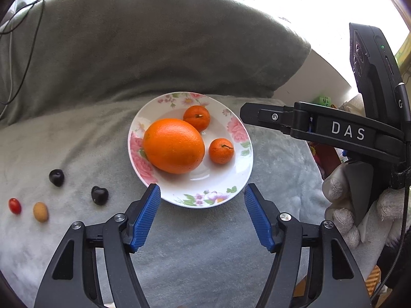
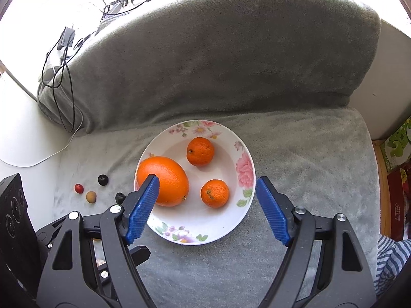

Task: Organize fruits
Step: 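Move both grippers back toward the remaining fruits on the towel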

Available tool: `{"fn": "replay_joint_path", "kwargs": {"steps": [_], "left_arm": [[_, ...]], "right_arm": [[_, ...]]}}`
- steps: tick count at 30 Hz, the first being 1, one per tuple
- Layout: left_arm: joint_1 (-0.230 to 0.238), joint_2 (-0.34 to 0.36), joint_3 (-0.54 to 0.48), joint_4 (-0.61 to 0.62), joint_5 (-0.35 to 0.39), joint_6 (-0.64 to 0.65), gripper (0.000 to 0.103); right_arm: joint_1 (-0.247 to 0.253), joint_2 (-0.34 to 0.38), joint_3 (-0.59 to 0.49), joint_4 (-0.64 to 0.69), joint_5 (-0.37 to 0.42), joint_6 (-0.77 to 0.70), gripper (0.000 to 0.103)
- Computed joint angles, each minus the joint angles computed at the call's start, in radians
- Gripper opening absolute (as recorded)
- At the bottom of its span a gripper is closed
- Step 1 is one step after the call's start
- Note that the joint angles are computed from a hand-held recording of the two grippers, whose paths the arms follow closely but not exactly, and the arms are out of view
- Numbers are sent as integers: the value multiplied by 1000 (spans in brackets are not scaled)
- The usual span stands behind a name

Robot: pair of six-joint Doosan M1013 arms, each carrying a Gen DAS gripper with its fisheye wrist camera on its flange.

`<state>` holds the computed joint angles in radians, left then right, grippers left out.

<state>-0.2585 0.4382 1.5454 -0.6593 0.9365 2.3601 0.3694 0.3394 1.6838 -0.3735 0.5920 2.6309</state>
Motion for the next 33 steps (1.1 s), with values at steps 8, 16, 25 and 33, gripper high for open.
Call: {"fn": "replay_joint_path", "kwargs": {"steps": [8, 16, 25, 33], "left_arm": [[43, -20, 19, 3, -30, -12, 67], [106, -29, 35, 17, -67, -49, 67], [186, -48, 68, 49, -110, -114, 67], [241, -65, 107, 84, -124, -150, 64]], "right_arm": [[29, 4, -17, -30, 4, 13, 80], [67, 19, -42, -94, -3, 15, 80], [90, 59, -95, 63, 1, -204, 80], [115, 122, -158, 266, 11, -453, 80]]}}
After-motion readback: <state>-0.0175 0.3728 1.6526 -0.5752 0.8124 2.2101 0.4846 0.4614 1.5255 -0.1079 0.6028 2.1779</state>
